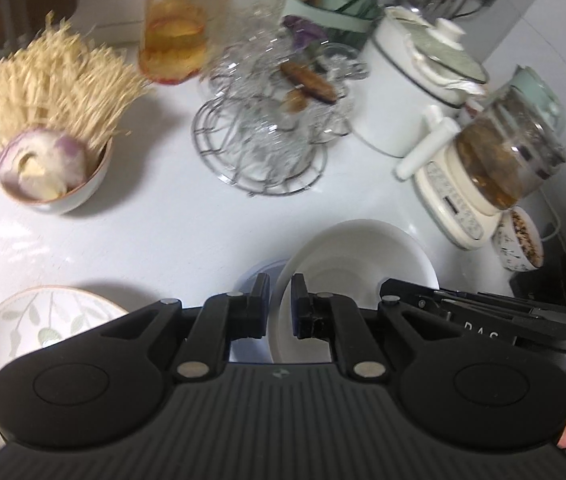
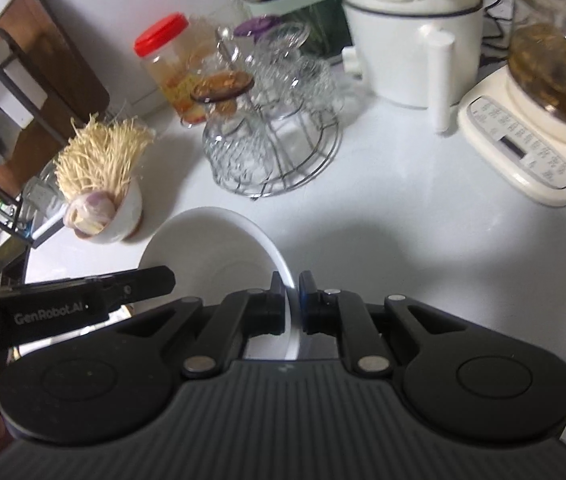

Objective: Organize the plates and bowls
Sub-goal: 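Lift the held white bowl and carry it onto the light blue bowl, then open both grippers and release the white bowl into the blue bowl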

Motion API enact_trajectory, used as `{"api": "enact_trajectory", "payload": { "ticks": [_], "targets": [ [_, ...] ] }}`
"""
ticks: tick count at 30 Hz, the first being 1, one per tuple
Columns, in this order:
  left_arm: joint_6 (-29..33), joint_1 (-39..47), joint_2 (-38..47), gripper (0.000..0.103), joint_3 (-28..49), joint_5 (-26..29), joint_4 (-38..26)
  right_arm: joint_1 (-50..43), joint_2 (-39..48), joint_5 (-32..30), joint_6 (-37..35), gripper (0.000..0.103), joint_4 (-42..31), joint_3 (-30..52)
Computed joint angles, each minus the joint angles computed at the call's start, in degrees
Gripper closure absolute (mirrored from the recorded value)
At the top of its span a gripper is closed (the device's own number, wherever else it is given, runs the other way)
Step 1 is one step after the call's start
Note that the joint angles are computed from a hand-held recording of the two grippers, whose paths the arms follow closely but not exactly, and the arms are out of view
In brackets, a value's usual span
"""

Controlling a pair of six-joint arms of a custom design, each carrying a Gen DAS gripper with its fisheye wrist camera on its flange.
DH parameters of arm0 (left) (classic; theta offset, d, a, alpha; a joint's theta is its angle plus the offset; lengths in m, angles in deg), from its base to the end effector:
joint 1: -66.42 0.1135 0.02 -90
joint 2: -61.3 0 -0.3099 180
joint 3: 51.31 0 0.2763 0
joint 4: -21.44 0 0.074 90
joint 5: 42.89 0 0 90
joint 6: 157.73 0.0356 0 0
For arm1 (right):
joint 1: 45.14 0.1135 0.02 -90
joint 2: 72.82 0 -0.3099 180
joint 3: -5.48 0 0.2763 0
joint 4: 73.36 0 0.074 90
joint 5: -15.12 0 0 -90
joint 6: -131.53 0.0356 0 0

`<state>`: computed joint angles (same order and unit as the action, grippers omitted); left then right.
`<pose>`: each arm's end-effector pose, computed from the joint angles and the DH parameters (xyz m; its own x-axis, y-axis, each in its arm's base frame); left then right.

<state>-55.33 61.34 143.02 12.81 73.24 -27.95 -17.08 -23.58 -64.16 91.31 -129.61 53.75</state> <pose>0.2777 -0.0404 0.2391 -0.8415 0.2684 -0.4688 0.4420 0.8410 -0.3120 0.1381 0.0661 0.2519 -0.7641 0.4429 -0.4690 0.3255 0.8925 0.3124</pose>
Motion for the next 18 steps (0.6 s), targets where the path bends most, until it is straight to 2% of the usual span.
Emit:
{"api": "enact_trajectory", "payload": {
  "ticks": [7,17,18],
  "targets": [
    [-0.81,1.10,1.69,0.092,-1.26,-1.77,0.69,-0.41,3.36,-2.28,-1.63,0.091,3.81,-1.35],
    [-0.48,1.58,1.12,0.092,-0.84,-2.56,-1.34,-2.25,3.67,-5.88,-1.64,0.090,4.13,-1.34],
    [-0.34,1.64,1.16,0.088,-0.74,-2.62,-1.68,-2.16,3.86,-5.85,-1.78,0.090,4.03,-1.19]
  ]
}}
